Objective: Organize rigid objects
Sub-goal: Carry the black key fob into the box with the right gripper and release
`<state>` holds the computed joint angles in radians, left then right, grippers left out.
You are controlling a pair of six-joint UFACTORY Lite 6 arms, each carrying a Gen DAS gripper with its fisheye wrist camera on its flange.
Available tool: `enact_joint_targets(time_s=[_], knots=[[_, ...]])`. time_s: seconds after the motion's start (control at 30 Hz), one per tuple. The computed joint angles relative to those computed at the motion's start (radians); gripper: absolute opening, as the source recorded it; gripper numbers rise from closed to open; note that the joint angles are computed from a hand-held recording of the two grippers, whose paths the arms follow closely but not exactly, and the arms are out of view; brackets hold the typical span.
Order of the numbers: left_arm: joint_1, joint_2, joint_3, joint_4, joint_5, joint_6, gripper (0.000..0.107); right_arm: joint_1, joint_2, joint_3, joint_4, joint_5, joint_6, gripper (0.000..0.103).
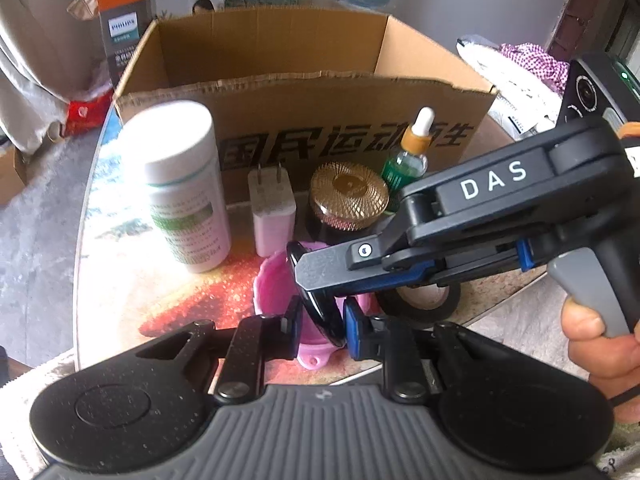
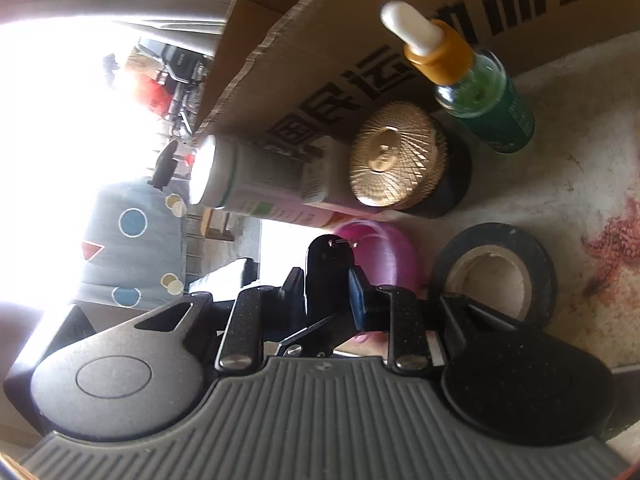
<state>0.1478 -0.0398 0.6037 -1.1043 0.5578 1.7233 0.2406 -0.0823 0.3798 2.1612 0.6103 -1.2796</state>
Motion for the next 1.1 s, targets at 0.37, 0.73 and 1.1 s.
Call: enact_joint_targets(time_s=[0.37, 0.73, 1.1], knots=[[0.043, -0.154, 0.041, 0.046, 0.075, -0.076, 0.023, 0.06, -0.173, 0.024, 0.001, -0.083, 0.012, 0.023], [-0.081, 0.023, 0.404, 0.14, 0.099, -0.347, 0.022, -0.14, -0.189, 0.269, -0.425, -0.043, 0.273, 0.023], [-0.234, 0.581, 1.129, 0.463, 0.201, -0.805, 0.022, -0.357, 0.286, 0.875, -0.865, 0.137, 0.6, 0.024]])
